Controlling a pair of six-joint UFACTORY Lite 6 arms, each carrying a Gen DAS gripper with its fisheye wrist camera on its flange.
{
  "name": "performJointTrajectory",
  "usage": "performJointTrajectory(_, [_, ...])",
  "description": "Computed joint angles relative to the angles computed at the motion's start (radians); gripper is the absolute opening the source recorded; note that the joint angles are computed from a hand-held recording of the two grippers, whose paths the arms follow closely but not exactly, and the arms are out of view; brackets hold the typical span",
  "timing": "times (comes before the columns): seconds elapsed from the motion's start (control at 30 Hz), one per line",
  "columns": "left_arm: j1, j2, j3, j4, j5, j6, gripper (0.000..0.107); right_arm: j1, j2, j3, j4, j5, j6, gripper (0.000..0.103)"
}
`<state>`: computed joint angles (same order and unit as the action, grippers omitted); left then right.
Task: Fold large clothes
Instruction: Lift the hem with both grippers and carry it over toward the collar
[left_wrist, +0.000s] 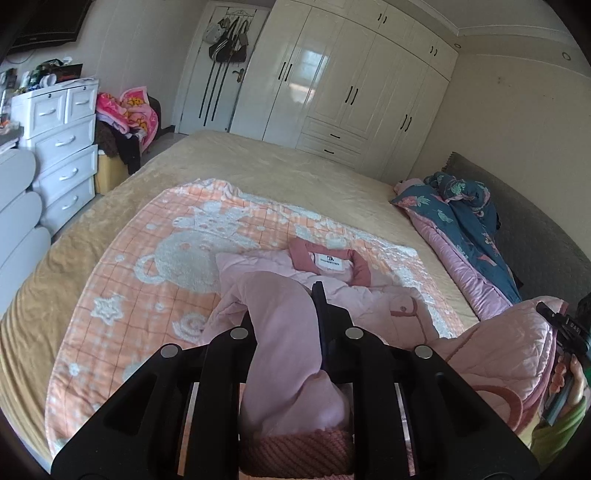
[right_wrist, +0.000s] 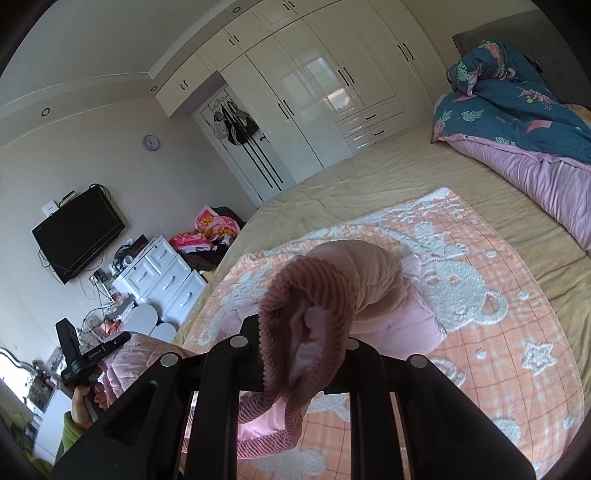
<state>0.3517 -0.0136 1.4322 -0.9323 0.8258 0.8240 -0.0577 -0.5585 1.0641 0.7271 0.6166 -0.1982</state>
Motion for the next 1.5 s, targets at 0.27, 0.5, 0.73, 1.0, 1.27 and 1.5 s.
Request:
performJointTrajectory(0.27, [-0.050, 0.109, 0.115, 0.026, -0.059, -0.062, 0.010, -0.032, 0.136, 0.089, 0.044, -0.019, -0.045, 0.015])
performJointTrajectory(0.5, [-0.112, 0.177, 0.168, 0.076, -0.151, -0.117, 0.010, -0.055, 0.250, 0.133, 0.072, -0.045, -0.074, 0.015])
performJointTrajectory(0.73, [-0.161, 0.223, 0.195, 0.137, -0.227, -0.160, 0.011, -0.055, 0.343, 0.170, 0.080, -0.074, -0.091, 0.015])
performJointTrajectory(1.0, [-0.202, 0.293, 0.227, 0.208, -0.280, -0.202, 0.011, -0.053, 0.458, 0.216, 0.051, -0.097, -0.071, 0.015])
performJointTrajectory(1.27, [-0.230, 0.350, 0.230, 0.249, -0.350, -0.230, 0.011, -0.044, 0.565, 0.265, 0.031, -0.127, -0.058, 0.015])
performJointTrajectory(1.5, [-0.254, 0.396, 0.228, 0.305, -0.429, -0.292, 0.012, -0.032, 0.666, 0.323, -0.015, -0.162, -0.021, 0.015])
